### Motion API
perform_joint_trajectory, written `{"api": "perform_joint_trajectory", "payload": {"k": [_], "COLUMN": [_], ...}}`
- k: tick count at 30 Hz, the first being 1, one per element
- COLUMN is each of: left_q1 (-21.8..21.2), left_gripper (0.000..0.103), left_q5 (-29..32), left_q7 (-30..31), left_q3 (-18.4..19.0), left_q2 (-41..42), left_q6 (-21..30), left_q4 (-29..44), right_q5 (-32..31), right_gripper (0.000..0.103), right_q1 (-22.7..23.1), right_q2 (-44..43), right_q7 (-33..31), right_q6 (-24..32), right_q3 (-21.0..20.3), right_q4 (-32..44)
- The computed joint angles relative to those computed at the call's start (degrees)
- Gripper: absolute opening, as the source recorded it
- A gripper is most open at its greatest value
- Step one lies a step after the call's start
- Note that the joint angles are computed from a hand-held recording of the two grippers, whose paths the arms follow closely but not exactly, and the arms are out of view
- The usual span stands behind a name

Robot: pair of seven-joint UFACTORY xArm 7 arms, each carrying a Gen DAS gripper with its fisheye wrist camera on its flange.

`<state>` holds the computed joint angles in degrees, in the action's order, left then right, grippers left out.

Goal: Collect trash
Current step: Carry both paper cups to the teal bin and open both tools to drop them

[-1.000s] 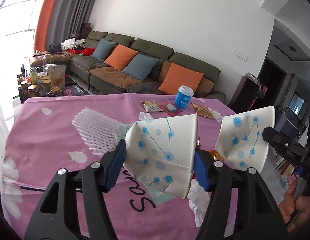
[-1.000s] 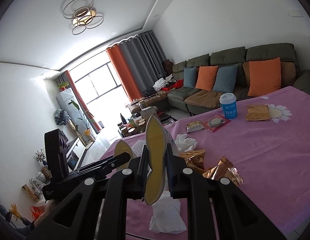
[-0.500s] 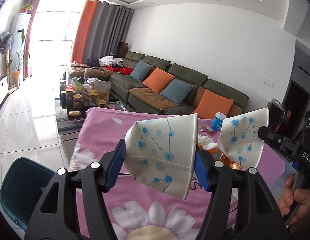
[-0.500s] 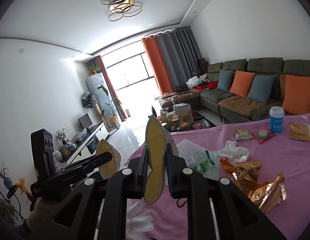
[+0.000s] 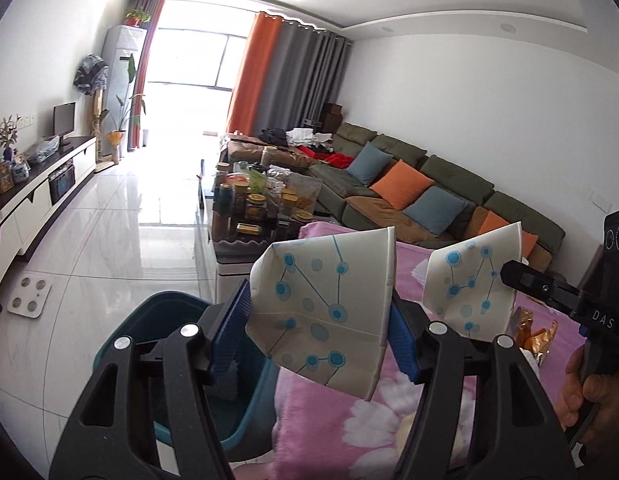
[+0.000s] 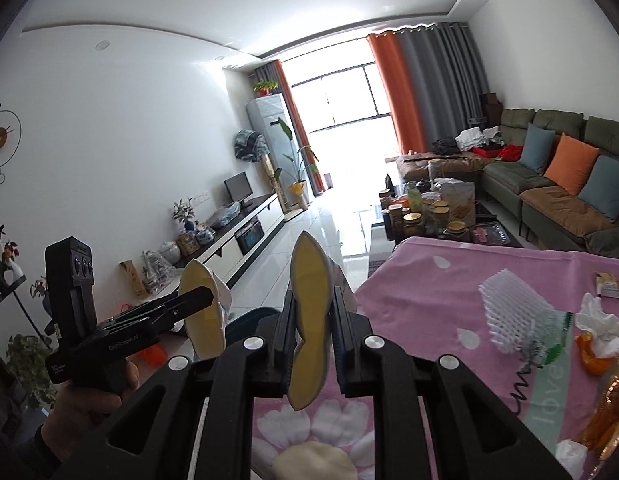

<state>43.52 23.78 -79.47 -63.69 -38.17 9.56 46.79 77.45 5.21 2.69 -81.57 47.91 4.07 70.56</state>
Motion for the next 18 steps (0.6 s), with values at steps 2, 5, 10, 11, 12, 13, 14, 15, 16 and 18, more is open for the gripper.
{"api": "perform_joint_trajectory", "payload": {"k": [2, 5, 10, 11, 12, 13, 14, 15, 16, 18], "left_q1": [-3.5, -8.3, -15.8, -16.3, -15.9, -15.7, -16.5, -16.2, -13.8, -11.0], "left_gripper": [0.063, 0.063, 0.063, 0.063, 0.063, 0.063, 0.063, 0.063, 0.063, 0.063], "left_q5": [-0.5, -0.1, 1.1, 1.6, 2.4, 3.1, 3.5, 4.1, 5.2, 6.5], "left_q7": [0.3, 0.1, -1.0, -1.3, -2.2, -2.8, -2.7, -3.3, -4.5, -5.4], "left_q3": [3.5, 8.5, 16.5, 17.6, 17.7, 18.0, 19.4, 19.8, 18.4, 17.6], "left_q2": [-1.0, -1.8, -2.1, -1.4, -0.9, -0.2, 0.4, 1.2, 2.5, 4.2], "left_q6": [1.1, 2.6, 3.7, 3.1, 2.3, 1.7, 1.1, 0.1, -1.2, -4.7], "left_q4": [-3.2, -8.0, -15.7, -16.8, -17.6, -18.5, -19.5, -20.2, -19.9, -20.8], "right_q5": [-2.5, -6.8, -16.1, -18.5, -20.9, -23.1, -25.6, -28.0, -30.0, -34.9], "right_gripper": [0.015, 0.015, 0.015, 0.015, 0.015, 0.015, 0.015, 0.015, 0.016, 0.017], "right_q1": [1.3, 3.0, 6.3, 7.1, 7.7, 8.3, 8.9, 9.8, 10.2, 11.6], "right_q2": [2.2, 6.4, 13.5, 15.3, 16.8, 18.7, 20.4, 22.1, 23.2, 26.2], "right_q7": [1.4, 5.2, 11.9, 13.8, 16.1, 18.3, 20.4, 22.2, 23.5, 27.3], "right_q6": [0.0, 0.7, -1.6, -2.2, -2.5, -2.4, -2.5, -2.9, -3.2, -2.8], "right_q3": [1.2, 3.3, 6.9, 7.5, 8.0, 8.5, 8.9, 9.3, 9.6, 9.7], "right_q4": [2.1, 6.5, 14.1, 16.0, 17.5, 19.5, 21.2, 22.8, 23.8, 26.6]}}
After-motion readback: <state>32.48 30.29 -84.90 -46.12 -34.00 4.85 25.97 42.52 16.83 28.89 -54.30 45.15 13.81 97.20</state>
